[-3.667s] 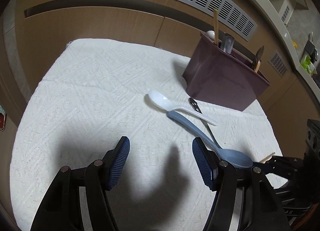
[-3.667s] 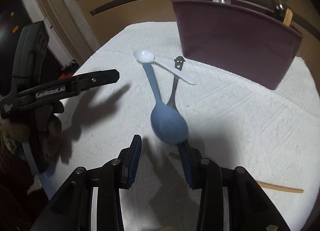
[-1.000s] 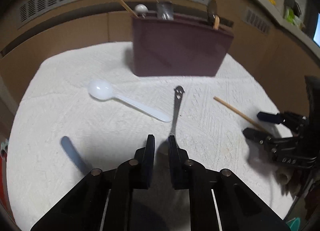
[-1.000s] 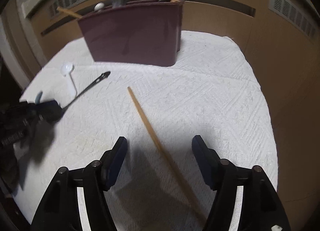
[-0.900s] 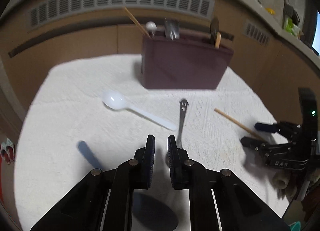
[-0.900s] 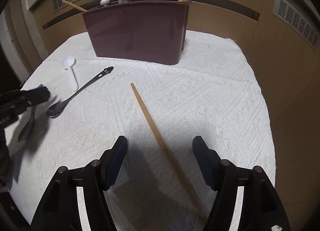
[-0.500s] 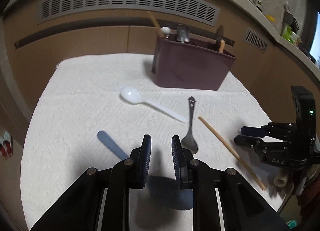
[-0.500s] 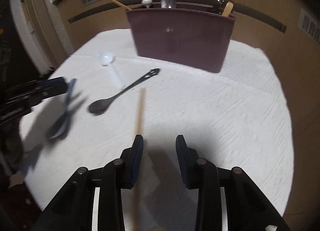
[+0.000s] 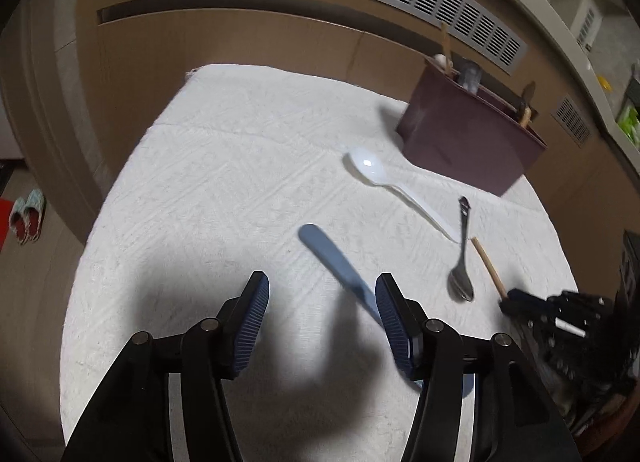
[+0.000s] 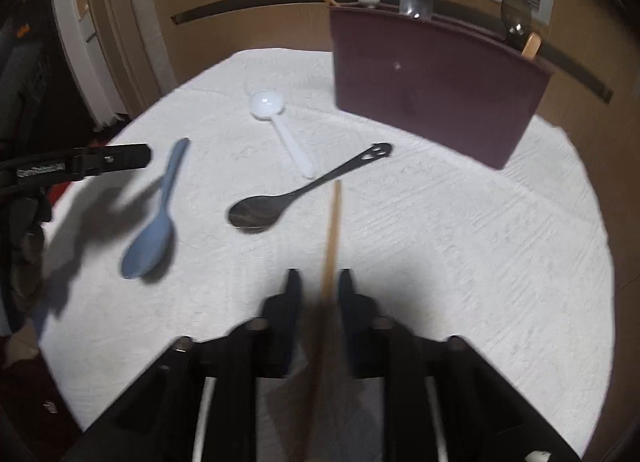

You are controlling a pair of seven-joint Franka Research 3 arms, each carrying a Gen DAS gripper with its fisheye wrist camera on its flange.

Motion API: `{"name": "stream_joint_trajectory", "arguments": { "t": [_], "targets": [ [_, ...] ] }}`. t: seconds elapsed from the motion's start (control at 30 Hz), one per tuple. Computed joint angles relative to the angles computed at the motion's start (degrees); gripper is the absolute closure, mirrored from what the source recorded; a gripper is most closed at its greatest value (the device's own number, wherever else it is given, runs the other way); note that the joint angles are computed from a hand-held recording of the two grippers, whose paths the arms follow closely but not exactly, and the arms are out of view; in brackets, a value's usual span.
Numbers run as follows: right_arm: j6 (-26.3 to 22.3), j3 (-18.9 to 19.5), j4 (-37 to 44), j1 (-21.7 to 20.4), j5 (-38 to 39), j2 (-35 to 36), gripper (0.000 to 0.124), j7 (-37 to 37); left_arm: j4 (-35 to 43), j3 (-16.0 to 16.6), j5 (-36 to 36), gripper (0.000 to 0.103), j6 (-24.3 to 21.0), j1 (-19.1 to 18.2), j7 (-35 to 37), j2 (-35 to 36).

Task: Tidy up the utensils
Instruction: 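Grasp the wooden chopstick with the right tool while the left tool reaches toward the blue spoon, then grasp the blue plastic spoon by its bowl with the left tool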

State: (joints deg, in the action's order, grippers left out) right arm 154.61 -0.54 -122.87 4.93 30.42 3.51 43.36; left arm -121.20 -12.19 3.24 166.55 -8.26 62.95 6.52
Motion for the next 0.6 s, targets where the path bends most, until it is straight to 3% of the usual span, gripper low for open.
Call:
{"name": "stream_joint_trajectory", "arguments": {
  "t": [0.23,0.37,0.5,0.6],
  "targets": [
    [-1.7,-1.9,3.8,-3.3,0.6,2.6,0.119,6.3,8.2,-7.3,-15.6,0.047,-2.6,3.8,23.0,6.3],
    [-2.8,-1.1,2.6,-5.2,9.2,1.6,0.118,-0.6,11.7,-7.9,-17.5,0.047,-5.9,4.4,27.6,8.9],
    [-3.1,-1.3,2.2,-5.0,10.9,1.2,0.116,-1.6,9.4,-9.0,-25.0,0.047,-9.3,6.7,34.9,6.0],
    [-3.5,-1.4,2.0,-5.1,12.0,0.9,0.113,-3.0,4.9,-6.7,-26.7,0.047,-9.3,5.6,35.9,1.7]
  ]
}}
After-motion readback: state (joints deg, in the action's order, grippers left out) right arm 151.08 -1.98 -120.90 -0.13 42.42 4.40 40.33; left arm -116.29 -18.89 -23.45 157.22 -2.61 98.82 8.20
